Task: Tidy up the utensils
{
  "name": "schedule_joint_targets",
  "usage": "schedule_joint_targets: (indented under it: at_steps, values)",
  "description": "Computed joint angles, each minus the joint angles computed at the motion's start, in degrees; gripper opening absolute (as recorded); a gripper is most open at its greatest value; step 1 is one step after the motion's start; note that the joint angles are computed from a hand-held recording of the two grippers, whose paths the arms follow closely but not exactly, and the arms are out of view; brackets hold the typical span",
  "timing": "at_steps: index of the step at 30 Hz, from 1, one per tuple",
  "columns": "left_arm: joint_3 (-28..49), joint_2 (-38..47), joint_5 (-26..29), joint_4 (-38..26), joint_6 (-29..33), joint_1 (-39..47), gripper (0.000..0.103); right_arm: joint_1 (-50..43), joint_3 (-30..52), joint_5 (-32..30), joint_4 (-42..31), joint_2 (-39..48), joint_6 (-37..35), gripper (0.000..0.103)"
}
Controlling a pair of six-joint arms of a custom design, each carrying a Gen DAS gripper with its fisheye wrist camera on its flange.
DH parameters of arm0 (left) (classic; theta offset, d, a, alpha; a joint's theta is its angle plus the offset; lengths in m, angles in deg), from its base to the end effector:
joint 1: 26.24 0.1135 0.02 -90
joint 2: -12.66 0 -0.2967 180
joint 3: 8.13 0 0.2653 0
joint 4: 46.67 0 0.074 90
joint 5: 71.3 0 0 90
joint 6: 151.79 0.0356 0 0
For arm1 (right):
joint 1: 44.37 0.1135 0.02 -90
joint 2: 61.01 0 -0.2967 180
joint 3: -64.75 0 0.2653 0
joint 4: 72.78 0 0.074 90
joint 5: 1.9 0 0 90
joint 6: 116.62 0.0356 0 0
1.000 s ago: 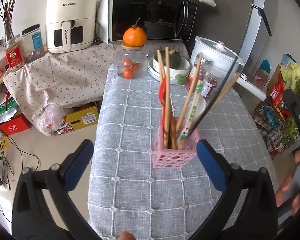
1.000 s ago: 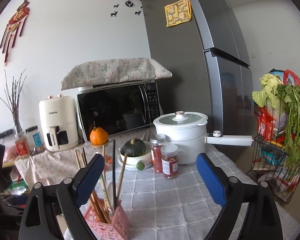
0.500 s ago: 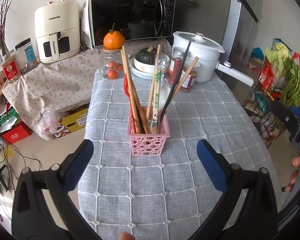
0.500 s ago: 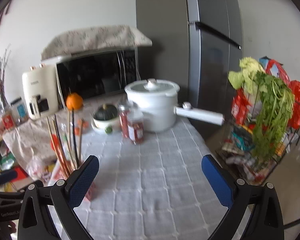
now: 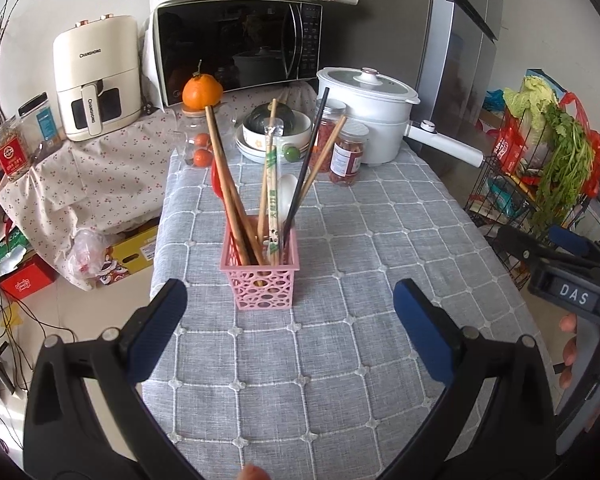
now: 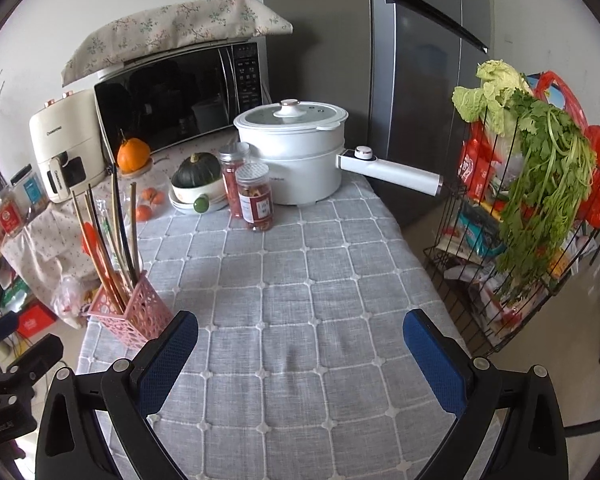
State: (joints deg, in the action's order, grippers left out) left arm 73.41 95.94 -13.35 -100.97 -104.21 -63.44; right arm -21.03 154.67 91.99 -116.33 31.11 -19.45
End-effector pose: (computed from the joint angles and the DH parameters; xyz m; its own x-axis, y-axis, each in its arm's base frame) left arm 0.2573 -0.1716 0.3137 -0.6741 -0.2061 -0.7093 -0.2417 0.9690 -0.0519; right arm 0.3430 0.1454 0.3214 -0.6965 -0.1649 -0.6984 -0.2670 0.9629 0.0389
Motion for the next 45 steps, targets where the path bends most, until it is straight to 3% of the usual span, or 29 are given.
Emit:
schedule_joint_targets:
  at_steps: [45]
  values:
    - [-0.12,0.41,-1.87,0.08,-0.12,-1.33,0.102,2.12,-0.50,0.83,0.04,0.65,-1.49,0.103]
